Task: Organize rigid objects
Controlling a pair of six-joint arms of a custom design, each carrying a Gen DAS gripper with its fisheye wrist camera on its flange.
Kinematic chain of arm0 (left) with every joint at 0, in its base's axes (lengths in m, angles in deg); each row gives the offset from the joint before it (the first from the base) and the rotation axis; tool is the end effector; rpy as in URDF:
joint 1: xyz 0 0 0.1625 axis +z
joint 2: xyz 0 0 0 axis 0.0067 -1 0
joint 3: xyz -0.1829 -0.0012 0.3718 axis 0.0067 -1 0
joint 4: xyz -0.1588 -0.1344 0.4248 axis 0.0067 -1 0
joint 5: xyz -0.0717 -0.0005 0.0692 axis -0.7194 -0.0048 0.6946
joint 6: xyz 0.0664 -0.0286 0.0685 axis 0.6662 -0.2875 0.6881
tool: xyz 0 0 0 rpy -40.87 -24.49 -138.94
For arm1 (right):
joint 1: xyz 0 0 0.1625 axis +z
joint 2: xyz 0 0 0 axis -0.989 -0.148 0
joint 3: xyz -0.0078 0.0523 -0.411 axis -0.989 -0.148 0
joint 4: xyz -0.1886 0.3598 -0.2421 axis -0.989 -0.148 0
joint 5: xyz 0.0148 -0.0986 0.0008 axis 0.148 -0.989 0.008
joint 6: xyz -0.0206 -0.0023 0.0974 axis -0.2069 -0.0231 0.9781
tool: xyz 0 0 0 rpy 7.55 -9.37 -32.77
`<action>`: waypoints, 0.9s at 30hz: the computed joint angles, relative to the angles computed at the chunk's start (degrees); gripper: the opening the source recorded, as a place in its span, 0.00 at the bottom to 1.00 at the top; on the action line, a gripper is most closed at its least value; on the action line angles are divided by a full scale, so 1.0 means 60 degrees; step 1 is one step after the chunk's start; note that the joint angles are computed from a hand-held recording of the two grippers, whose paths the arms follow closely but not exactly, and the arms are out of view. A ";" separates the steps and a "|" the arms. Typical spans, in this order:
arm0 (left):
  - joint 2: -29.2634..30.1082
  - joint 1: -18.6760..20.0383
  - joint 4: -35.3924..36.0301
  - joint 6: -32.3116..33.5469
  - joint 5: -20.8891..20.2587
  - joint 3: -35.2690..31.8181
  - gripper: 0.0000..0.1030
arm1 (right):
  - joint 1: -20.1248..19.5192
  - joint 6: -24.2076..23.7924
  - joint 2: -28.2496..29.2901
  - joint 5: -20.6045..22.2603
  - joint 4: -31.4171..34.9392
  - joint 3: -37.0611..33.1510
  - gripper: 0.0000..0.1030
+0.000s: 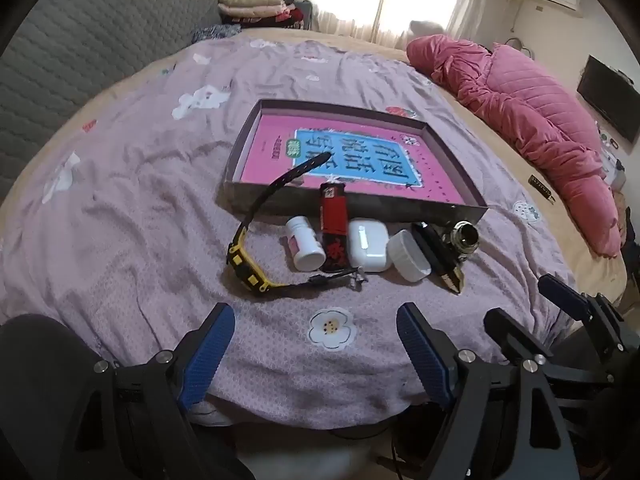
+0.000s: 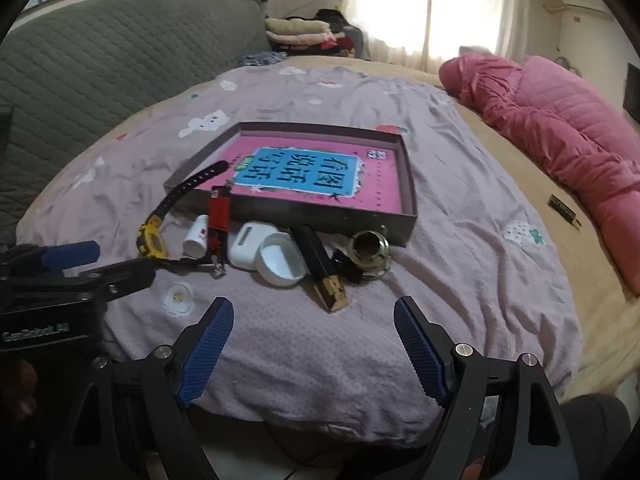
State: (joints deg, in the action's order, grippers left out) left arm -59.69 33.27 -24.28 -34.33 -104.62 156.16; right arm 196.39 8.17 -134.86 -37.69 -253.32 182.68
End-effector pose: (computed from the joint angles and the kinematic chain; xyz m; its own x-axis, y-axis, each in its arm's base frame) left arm -0.0777 -0.3138 0.2085 -0.7288 -0.4411 -0.5237 0.0958 0.6916 -0.7159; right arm 0.2756 -0.3799 0.0039 -0.5490 -0.6216 0.5588 -0.8028 0.5782 -0.1456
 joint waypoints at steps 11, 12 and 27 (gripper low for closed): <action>-0.0345 0.0174 -0.0565 0.0535 0.0085 0.0182 0.80 | -0.0081 -0.0158 -0.0003 0.0332 -0.0339 0.0031 0.81; -0.0290 0.0156 -0.0529 0.0466 0.0103 0.0172 0.80 | -0.0078 -0.0141 -0.0006 0.0335 -0.0318 0.0024 0.81; -0.0358 -0.0020 0.0178 0.0096 0.0241 0.0098 0.80 | -0.0053 -0.0196 0.0065 0.0389 -0.0504 0.0012 0.81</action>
State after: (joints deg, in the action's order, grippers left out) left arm -61.84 33.16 -23.21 -33.76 -103.18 156.75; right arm 196.08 6.99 -134.48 -35.36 -256.35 182.75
